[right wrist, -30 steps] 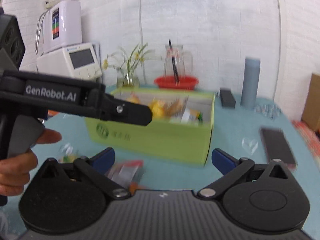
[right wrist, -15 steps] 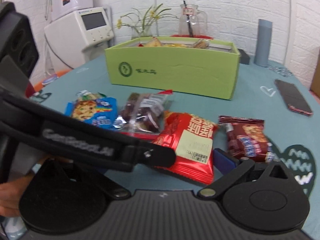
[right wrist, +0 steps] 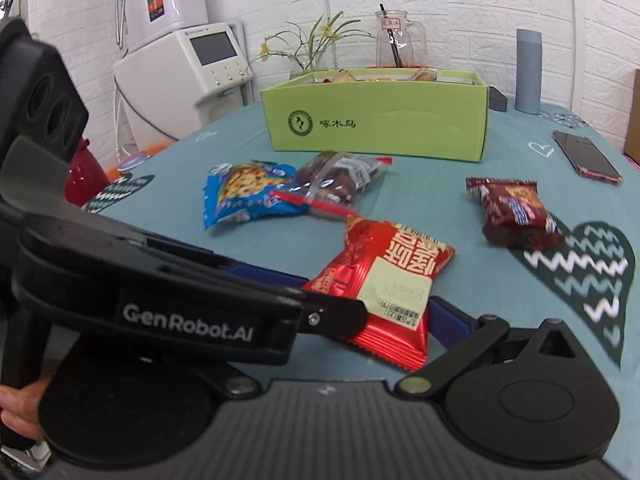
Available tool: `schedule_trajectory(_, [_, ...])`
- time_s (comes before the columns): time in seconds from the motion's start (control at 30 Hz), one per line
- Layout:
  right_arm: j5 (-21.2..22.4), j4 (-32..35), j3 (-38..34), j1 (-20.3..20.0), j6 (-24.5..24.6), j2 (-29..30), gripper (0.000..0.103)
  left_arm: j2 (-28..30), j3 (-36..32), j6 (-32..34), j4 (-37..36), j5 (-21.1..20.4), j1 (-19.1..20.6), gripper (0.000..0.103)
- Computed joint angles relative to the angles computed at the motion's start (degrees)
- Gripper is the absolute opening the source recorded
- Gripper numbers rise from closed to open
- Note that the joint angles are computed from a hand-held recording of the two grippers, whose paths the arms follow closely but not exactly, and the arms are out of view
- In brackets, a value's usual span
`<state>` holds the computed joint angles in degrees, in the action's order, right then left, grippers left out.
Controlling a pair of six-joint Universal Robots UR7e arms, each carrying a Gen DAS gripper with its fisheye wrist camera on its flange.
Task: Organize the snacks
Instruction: 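Move the left gripper to the red chip bag and grasp it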
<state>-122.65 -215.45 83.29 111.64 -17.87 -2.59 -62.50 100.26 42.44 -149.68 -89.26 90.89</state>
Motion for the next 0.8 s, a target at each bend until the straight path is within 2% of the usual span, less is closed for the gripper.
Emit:
schedule_trajectory(0.2, [0.17,-1.01,2.03,0.21,2.48,-0.18,0.102,-1.45,2.23,1.03,-0.76,-0.29,0.11,0.028])
schedule_trajectory(0.27, [0.29,-1.83,2.45,0.22,2.59,-0.20,0.102,-1.59,1.84,0.34,0.51,-0.68,0.16,0.035])
schedule_trajectory(0.33, [0.02,-3.75,2.71,0.49,1.97,0.01,0.102,-1.92,1.43,-0.68,1.77,-1.38,0.33,0.051])
schedule_trajectory(0.43, [-0.87,-6.36,3.57,0.92,1.54,-0.24,0.102,-2.77,1.91,-0.48,0.33,-2.38,0.68,0.065])
schedule_trajectory(0.57, [-1.16,-8.38,4.09,0.97,0.44,-0.62,0.102,-2.93,0.90,-0.05,0.65,-3.77,1.21,0.066])
schedule_trajectory(0.67, [0.16,-6.13,3.06,0.03,0.85,-0.87,0.102,-1.40,-1.24,-1.63,3.11,-4.30,0.83,0.066])
schedule_trajectory(0.8, [-0.18,-3.36,0.95,-0.83,0.68,-0.23,0.102,0.10,-1.70,-1.43,2.39,-3.00,-0.06,0.064])
